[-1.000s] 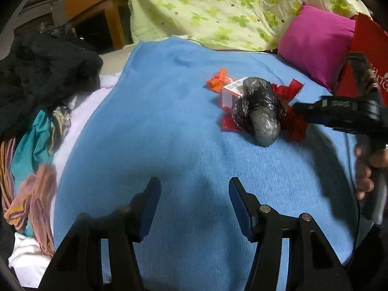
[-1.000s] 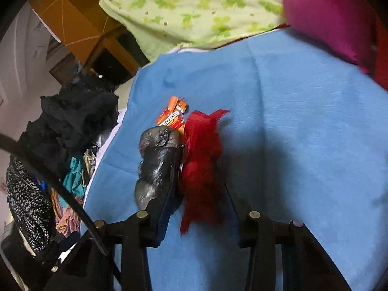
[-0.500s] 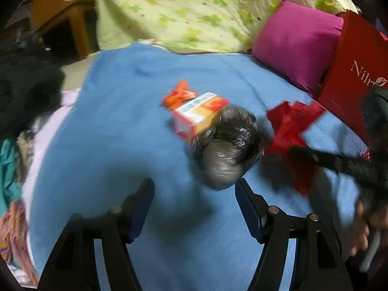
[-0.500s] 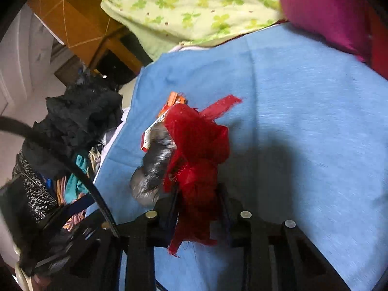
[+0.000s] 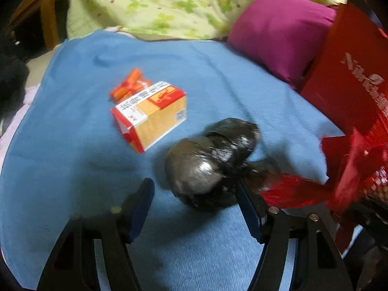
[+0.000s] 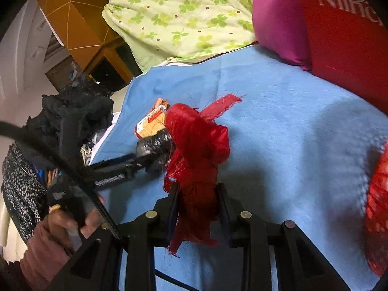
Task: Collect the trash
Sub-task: 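Grasp the red ribbon with the right tool while the left tool grasps the black bag, then lift the black bag with the left tool while the right tool holds the ribbon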
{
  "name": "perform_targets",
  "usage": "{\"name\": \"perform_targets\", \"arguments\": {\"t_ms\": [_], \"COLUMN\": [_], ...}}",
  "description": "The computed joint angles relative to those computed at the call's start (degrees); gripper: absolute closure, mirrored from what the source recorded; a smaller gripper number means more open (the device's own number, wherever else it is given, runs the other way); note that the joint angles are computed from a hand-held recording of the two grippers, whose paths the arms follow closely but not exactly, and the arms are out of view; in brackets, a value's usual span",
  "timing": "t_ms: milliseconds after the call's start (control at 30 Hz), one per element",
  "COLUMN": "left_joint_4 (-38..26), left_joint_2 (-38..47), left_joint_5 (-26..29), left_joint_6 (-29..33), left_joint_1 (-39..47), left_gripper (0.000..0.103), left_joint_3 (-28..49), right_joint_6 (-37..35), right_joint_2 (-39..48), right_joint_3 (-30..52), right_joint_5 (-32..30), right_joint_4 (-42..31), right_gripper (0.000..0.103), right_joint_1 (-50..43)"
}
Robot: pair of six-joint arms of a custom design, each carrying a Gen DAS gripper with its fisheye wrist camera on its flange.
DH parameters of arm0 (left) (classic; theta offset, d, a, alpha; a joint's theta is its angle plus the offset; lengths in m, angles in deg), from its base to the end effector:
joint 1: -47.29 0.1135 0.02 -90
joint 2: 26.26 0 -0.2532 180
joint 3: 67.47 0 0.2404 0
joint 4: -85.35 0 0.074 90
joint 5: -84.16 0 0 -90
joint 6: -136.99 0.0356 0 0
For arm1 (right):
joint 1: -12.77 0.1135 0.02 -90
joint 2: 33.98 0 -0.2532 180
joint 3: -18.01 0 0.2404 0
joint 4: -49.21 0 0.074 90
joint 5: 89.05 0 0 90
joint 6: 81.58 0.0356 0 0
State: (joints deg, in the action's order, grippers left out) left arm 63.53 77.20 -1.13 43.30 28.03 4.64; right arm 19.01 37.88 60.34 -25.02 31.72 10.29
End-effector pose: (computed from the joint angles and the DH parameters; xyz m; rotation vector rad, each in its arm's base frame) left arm 0.3293 -0.1182 0.1470 0.3747 2.4866 -0.2679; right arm 0.2231 0.0059 0.1581 0.0557 2.3675 0.6081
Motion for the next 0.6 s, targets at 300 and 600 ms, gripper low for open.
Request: {"name": "perform_targets", "arguments": {"t_ms": [300,600], "left_joint_4": [-6.20,-5.43], "left_joint_2": [7.11,7.15], "left_joint_5": [-1.59,0.50], "left_joint_6": [6.38,0.35], "left_joint_1": [-2.04,-1.39], "left_gripper": [0.033,0.062], "left_joint_3": [10.94,8.73], "right_joint_6": [-1.23,-1.30], "right_joint_2": [-1.20,-7.24], "right_joint_3": [-2.55,-4.01], "right_joint_5": [-1.23,-1.84], "right_joint_4": [0.19,-3.13], "right_gripper": [0.071,0.071], "right_joint_1": [-2.99,-3.92]}}
